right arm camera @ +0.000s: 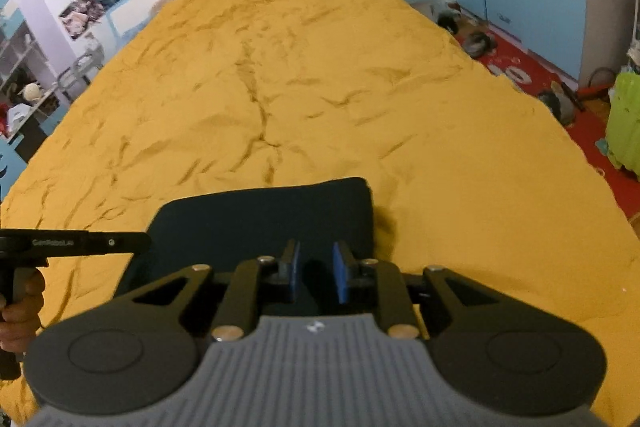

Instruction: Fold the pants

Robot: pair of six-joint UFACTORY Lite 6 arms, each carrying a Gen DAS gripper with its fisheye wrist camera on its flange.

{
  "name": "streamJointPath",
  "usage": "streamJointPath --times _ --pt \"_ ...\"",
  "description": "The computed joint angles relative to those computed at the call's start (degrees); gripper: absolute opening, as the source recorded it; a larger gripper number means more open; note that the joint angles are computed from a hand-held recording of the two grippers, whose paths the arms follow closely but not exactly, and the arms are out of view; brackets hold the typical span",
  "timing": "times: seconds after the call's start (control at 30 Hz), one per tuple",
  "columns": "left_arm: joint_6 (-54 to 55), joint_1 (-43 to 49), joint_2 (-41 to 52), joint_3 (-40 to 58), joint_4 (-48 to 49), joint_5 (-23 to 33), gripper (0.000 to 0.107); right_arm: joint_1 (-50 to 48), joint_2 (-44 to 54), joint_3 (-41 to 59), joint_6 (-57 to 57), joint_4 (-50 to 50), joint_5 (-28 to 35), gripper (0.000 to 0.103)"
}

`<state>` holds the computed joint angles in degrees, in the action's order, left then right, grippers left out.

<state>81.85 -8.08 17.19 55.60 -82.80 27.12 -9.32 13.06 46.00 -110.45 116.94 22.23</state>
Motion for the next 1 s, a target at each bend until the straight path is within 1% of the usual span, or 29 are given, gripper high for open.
streamJointPath --times 0.03,0.13,0.2,0.23,0.27,0.3,0.33,0.37,0.4,0.43,0.47,0.5,0.53,0.6,0.67,0.7,0.77,0.8,0.87,1.0 --pt "-1.0 -0.3 2.5 1.9 0.0 -0.5 0.014 -0.2 2.6 1.8 -0.1 0.2 0.1 0.012" --pt "-1.5 1.0 6.3 4.4 1.0 -0.4 0.011 0.0 7.3 4.9 -3.1 4.0 -0.1 0.012" --pt "-1.7 0.8 6.8 5.3 0.6 -1.0 0.01 -0.1 7.8 4.9 -4.9 6.7 0.4 0.012" --pt "-2.1 0.9 6.7 5.5 0.3 -1.2 0.01 -0.3 7.5 4.7 -5.5 7.8 0.4 0.014" --pt "-2.8 1.3 6.1 5.3 0.4 -1.3 0.01 -0.1 6.5 3.9 -6.8 9.8 -0.2 0.018" --pt "-3.4 1.9 5.2 4.8 0.5 -0.9 0.012 -0.1 5.0 2.8 -8.0 11.6 -0.8 0.033" --pt "-3.8 2.5 3.9 4.0 0.8 -0.7 0.019 -0.5 3.2 1.2 -7.8 11.8 -0.5 0.039" --pt "-3.8 3.0 2.4 3.0 1.2 -0.3 0.024 -1.2 1.1 -0.8 -6.7 10.9 0.6 0.04" --pt "-4.6 3.7 -0.2 1.0 2.8 0.2 0.039 -2.1 -1.2 -3.0 -4.8 9.4 1.9 0.042" --pt "-5.1 4.4 -1.8 0.0 3.8 0.9 0.05 -2.9 -4.1 -6.0 -3.4 8.3 3.0 0.048" --pt "-5.4 5.8 -4.0 -1.8 4.5 2.6 0.053 -3.4 -6.0 -7.9 -2.5 7.6 3.7 0.052" --pt "-6.6 7.4 -5.7 -3.3 6.3 5.0 0.059 -4.1 -8.0 -10.1 -1.1 6.3 4.8 0.06" --pt "-8.6 9.0 -6.9 -4.2 8.7 8.0 0.062 -4.8 -9.3 -11.8 0.7 4.5 5.7 0.061" --pt "-10.4 12.8 -8.7 -6.5 11.1 13.5 0.064 -6.3 -11.5 -15.0 4.6 0.6 7.7 0.061" --pt "-11.6 15.5 -7.8 -7.2 12.0 17.9 0.064 -8.3 -12.8 -18.1 6.8 -1.5 10.5 0.062" --pt "-11.9 16.6 -6.9 -7.4 12.4 19.6 0.064 -9.7 -11.5 -18.5 7.9 -2.6 12.5 0.062" --pt "-12.2 16.6 -4.9 -7.2 12.2 19.2 0.064 -12.6 -7.4 -18.1 9.4 -4.3 16.5 0.062" --pt "-12.5 16.4 -3.5 -6.5 12.1 19.1 0.064 -14.6 -4.2 -17.1 10.2 -5.4 19.5 0.062" --pt "-12.4 16.4 0.6 -4.7 11.4 20.0 0.064 -17.2 -0.3 -15.9 10.9 -6.9 23.6 0.061" --pt "-11.4 16.0 5.8 -2.4 8.5 20.8 0.064 -19.2 6.5 -11.5 12.5 -9.9 27.9 0.061"
